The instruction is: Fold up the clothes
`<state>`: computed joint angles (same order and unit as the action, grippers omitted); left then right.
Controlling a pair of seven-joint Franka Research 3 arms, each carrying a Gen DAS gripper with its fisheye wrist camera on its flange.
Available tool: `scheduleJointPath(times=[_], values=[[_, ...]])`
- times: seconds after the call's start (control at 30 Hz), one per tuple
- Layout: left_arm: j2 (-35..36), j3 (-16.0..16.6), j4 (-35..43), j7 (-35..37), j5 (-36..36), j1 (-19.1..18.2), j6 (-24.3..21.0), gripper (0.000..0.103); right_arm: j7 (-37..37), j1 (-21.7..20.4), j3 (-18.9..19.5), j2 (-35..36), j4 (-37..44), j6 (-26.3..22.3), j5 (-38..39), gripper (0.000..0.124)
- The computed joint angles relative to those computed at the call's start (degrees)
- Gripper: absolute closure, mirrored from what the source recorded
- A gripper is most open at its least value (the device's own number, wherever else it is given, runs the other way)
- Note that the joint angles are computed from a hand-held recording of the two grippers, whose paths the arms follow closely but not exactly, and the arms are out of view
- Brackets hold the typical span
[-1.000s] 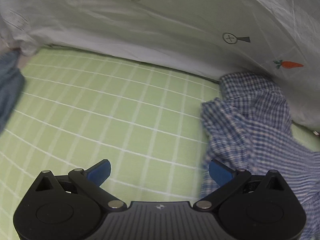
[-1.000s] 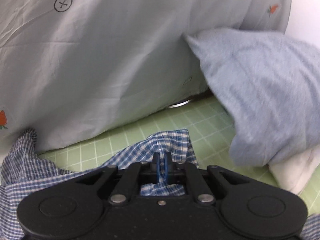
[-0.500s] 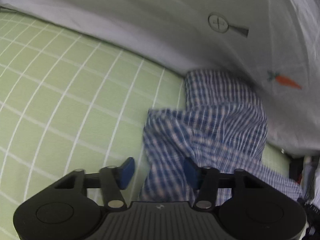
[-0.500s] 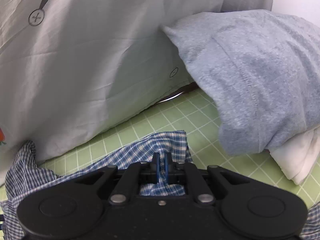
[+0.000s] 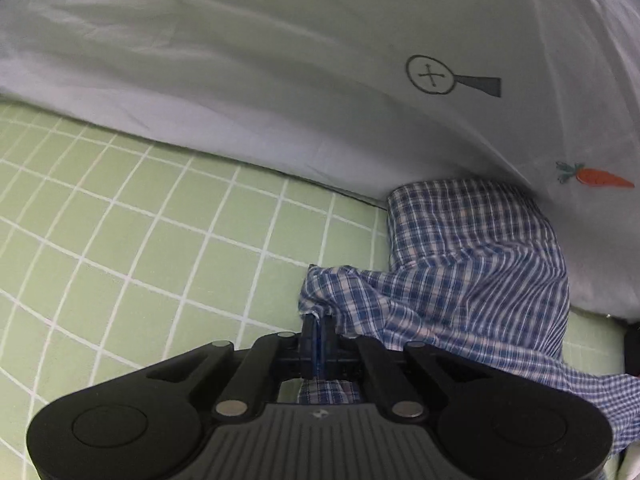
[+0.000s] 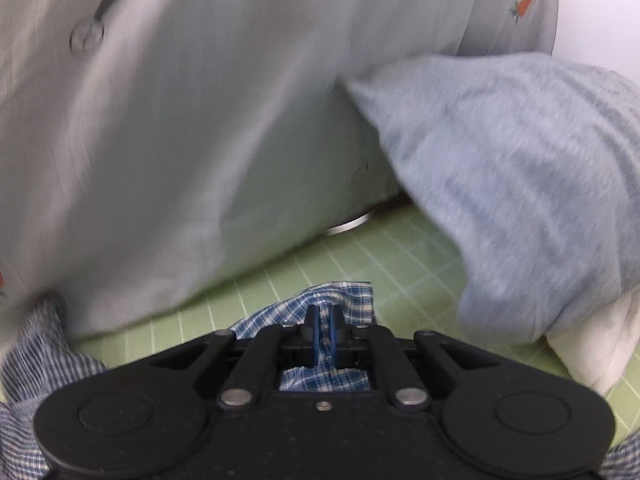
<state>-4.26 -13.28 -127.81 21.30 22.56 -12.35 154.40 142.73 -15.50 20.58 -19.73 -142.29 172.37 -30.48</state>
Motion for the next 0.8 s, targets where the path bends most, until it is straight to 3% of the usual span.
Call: scheduleJointPath(times=[0.07, 0.1, 0.13, 0.23, 0.4, 0.63, 0.8], values=[[-1.37, -0.27, 0.10, 1.01, 0.86, -0.21, -1.90, 0.070, -0.04, 0.49, -0.05, -0.95, -0.91, 0.18, 0.22, 0.119], [-2.39, -0.38, -0.27, 1.33, 1.15, -0.28, -2.52, 0.051, -0.64, 0.74, -0.05, -1.62, -1.50, 0.50, 0.16, 0.119], [-3.77, -0.45, -1.11, 1.46, 1.30, -0.31, -2.80, 0.043, -1.32, 0.76, 0.16, -2.37, -2.16, 1.05, 0.01, 0.119], [-9.00, -0.95, -4.48, 1.23, 0.40, -0.68, -4.37, 0.042, -8.07, 5.26, -2.50, -5.20, -4.98, 2.93, 2.46, 0.119], [-20.82, -2.49, -11.81, -0.74, -4.05, -3.12, -9.32, 0.038, -20.76, 16.93, -8.00, -13.41, -11.25, 2.75, 6.21, 0.119], [-40.74, -6.30, -21.90, -6.26, -11.85, -12.27, -21.21, 0.038, -32.25, 29.64, -6.33, -29.79, -21.05, -3.33, 8.70, 0.119], [-48.91, -9.87, -24.29, -11.32, -15.33, -19.04, -30.54, 0.038, -36.90, 41.08, -3.77, -40.26, -26.59, -10.71, 13.40, 0.119]])
